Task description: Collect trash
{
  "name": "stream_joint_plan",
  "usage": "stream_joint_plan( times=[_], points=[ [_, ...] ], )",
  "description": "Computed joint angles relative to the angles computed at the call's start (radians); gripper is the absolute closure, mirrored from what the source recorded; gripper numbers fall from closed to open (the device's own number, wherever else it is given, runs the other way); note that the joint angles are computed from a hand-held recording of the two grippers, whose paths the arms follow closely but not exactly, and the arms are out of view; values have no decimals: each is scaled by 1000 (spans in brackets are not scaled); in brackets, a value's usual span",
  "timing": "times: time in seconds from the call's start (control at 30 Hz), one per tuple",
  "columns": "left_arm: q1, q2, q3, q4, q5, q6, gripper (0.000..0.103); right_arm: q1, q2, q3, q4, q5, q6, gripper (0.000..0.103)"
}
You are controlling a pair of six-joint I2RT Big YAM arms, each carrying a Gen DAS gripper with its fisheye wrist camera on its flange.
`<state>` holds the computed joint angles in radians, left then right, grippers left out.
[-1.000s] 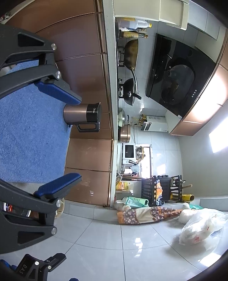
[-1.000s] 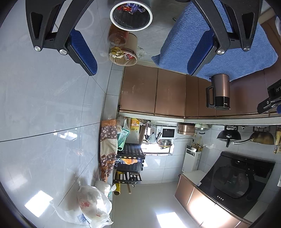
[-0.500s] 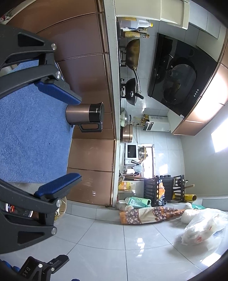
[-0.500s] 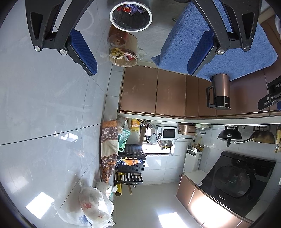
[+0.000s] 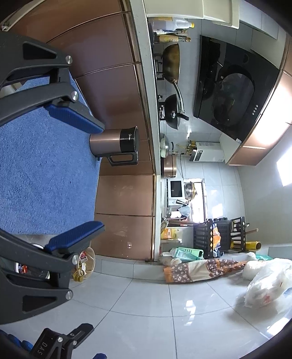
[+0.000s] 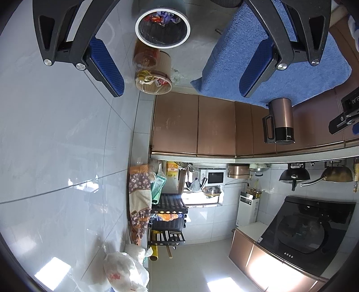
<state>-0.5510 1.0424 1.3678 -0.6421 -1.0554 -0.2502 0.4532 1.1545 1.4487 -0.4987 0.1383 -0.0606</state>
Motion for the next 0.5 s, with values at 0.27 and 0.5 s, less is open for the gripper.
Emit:
stream_joint_plan(
  times=[0.27, 0.5],
  points=[
    [-7, 23, 16, -25, 15, -5, 24, -2, 9, 9, -23, -2, 17, 0],
    [-11, 21, 21, -26, 10, -11, 24, -13, 11, 14, -33, -13, 26, 0]
  ],
)
